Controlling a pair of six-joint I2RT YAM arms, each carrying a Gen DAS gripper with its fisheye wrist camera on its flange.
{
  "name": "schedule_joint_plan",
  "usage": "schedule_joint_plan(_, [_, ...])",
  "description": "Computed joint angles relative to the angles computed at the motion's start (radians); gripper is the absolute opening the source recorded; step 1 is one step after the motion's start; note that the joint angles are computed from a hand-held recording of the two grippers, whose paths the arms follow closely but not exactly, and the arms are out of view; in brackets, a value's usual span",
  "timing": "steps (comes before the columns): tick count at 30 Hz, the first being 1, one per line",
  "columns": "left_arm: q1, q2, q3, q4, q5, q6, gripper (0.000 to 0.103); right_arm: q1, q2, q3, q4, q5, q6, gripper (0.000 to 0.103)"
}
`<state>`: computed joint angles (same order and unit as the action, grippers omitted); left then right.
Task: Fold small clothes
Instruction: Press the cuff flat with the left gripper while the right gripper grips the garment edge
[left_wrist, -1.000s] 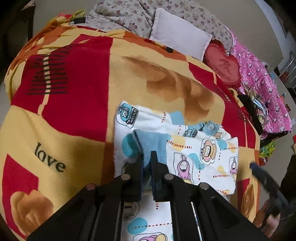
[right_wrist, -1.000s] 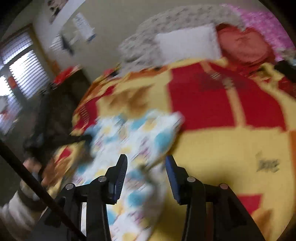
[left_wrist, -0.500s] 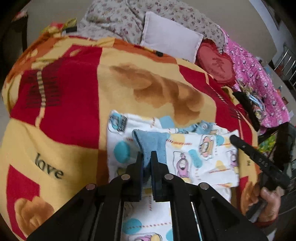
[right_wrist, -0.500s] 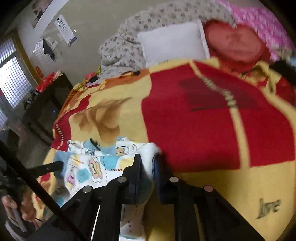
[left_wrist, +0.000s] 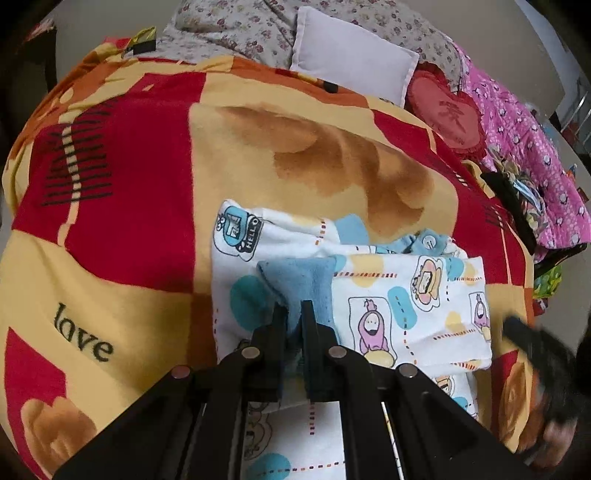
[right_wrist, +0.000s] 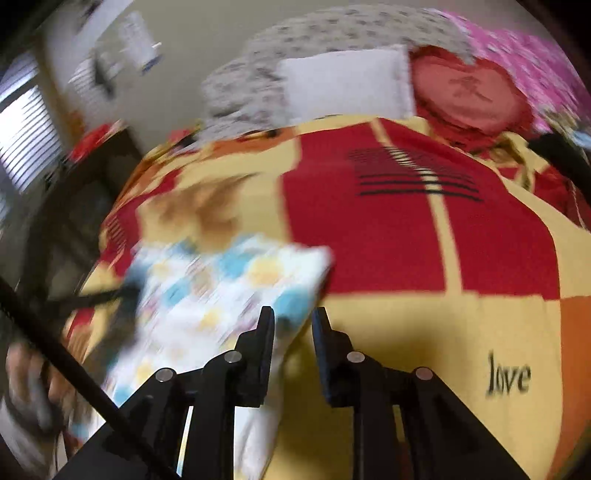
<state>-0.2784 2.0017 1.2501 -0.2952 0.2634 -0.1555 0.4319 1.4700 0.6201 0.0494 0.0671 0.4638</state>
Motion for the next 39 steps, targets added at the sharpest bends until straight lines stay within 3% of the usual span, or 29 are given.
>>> schedule_joint_plan(3, [-0.001, 0.006, 0.004, 0.003, 0.002, -0.009, 0.007, 0.091, -0.044, -0.042, -0.019, 0.032, 0.002, 0.045])
schedule_joint_plan(8, [-0.012, -0.005, 0.0, -0.001, -0.022, -0.009, 0.007, 0.155, 0.042, -0.013, 0.01, 0.05, -0.015, 0.045])
schedule_joint_plan(9, [-0.011, -0.006, 0.0, -0.002, -0.022, -0.011, 0.007, 0.164, 0.073, 0.008, 0.009, 0.07, -0.02, 0.039])
schedule_joint_plan(10, [-0.009, -0.008, -0.001, -0.003, -0.017, -0.012, 0.007, 0.176, 0.108, 0.035, -0.01, 0.11, -0.023, 0.016])
schedule_joint_plan(11, [-0.006, -0.009, -0.001, -0.006, -0.012, -0.012, 0.007, 0.177, 0.138, 0.059, -0.029, 0.142, -0.02, 0.011])
schedule_joint_plan(16, [0.014, -0.009, 0.001, 0.004, -0.012, -0.012, 0.007, 0.177, 0.072, 0.003, 0.007, 0.105, -0.02, 0.01])
schedule_joint_plan(21, [0.019, 0.001, 0.003, -0.01, -0.021, -0.012, 0.011, 0.172, 0.164, 0.04, 0.008, 0.053, -0.013, 0.011])
schedule_joint_plan(24, [0.038, -0.037, -0.013, -0.019, -0.017, -0.009, 0.012, 0.147, 0.102, 0.041, -0.074, -0.004, -0.016, 0.022])
schedule_joint_plan(26, [0.042, -0.064, -0.023, -0.023, -0.033, -0.003, 0.013, 0.142, 0.048, 0.022, -0.083, 0.0, 0.001, 0.022])
schedule_joint_plan(30, [0.033, -0.1, -0.04, -0.018, -0.005, -0.008, 0.027, 0.144, -0.025, 0.016, -0.05, 0.044, 0.027, 0.022])
schedule_joint_plan(33, [0.003, -0.093, -0.046, 0.0, -0.028, -0.008, 0.036, 0.146, 0.074, 0.107, -0.058, 0.072, -0.007, 0.022])
schedule_joint_plan(39, [-0.009, -0.005, -0.008, -0.002, -0.056, -0.026, 0.036, 0.153, 0.323, 0.273, -0.096, 0.15, -0.048, 0.022])
